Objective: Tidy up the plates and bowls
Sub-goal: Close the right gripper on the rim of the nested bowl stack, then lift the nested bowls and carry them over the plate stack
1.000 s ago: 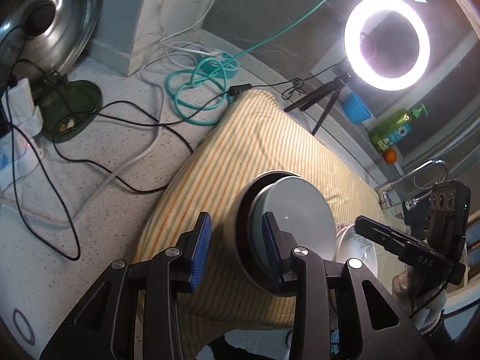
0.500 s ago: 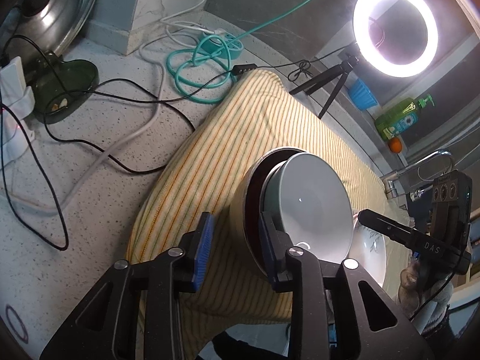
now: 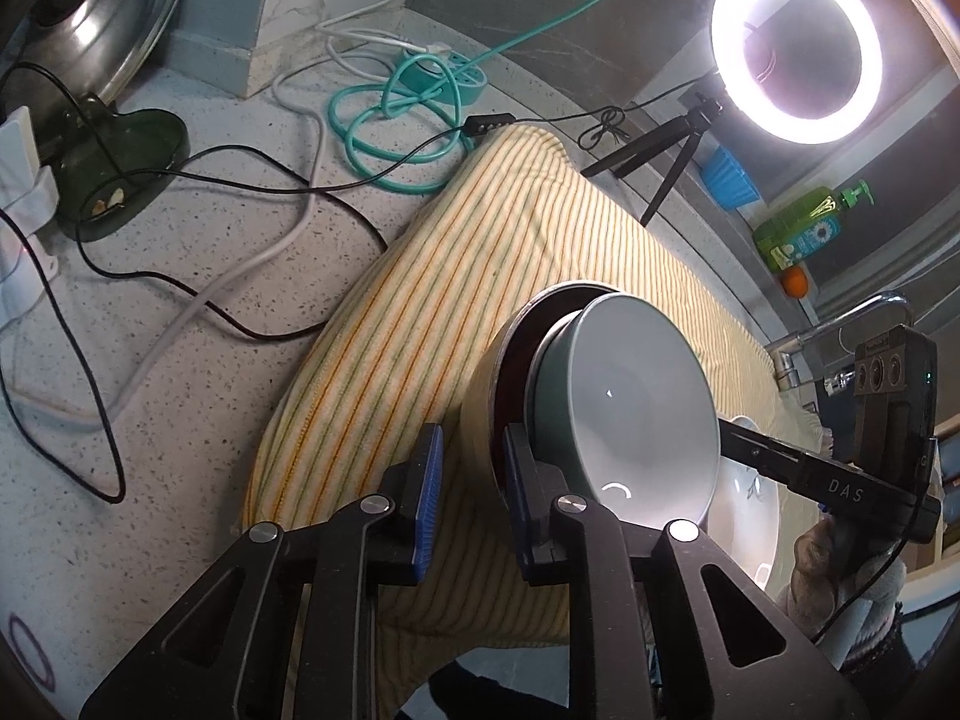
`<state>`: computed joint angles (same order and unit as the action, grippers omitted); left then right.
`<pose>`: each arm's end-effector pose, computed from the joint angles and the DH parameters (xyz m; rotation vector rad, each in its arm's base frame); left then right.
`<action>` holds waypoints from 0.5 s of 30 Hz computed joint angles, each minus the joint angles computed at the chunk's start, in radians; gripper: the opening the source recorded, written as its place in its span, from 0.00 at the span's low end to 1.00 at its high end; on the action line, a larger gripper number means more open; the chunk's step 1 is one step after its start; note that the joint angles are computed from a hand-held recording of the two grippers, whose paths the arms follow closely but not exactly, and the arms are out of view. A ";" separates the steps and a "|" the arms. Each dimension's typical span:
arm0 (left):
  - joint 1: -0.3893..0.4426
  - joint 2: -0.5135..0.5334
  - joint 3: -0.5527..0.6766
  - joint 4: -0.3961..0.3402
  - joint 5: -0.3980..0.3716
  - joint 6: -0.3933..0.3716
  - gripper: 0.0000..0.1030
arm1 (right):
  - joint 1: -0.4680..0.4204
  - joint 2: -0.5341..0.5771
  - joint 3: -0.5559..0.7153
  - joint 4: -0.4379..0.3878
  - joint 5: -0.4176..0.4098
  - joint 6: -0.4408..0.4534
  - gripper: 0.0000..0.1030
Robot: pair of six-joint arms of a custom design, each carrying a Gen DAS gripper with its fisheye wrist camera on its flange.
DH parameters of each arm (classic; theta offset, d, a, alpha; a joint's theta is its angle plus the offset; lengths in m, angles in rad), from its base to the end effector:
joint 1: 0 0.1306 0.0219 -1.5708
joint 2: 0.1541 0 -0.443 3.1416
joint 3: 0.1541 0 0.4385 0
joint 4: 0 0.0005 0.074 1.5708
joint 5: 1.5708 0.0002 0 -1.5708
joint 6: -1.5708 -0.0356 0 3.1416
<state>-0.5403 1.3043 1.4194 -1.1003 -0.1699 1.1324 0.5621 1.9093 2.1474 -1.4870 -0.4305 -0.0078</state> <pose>0.4041 -0.2360 0.5301 -0.8203 2.4611 -0.4323 0.5770 0.3804 0.5234 -0.8819 2.7284 0.7320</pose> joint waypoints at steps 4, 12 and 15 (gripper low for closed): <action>0.004 0.006 0.001 0.001 0.009 -0.008 0.15 | 0.004 0.013 0.012 -0.016 0.004 0.011 0.17; 0.010 0.010 0.001 0.019 0.025 -0.014 0.07 | 0.009 0.019 0.013 -0.021 0.004 0.014 0.14; 0.010 0.016 0.007 0.016 0.025 -0.020 0.06 | 0.011 0.021 0.017 -0.024 0.005 0.009 0.14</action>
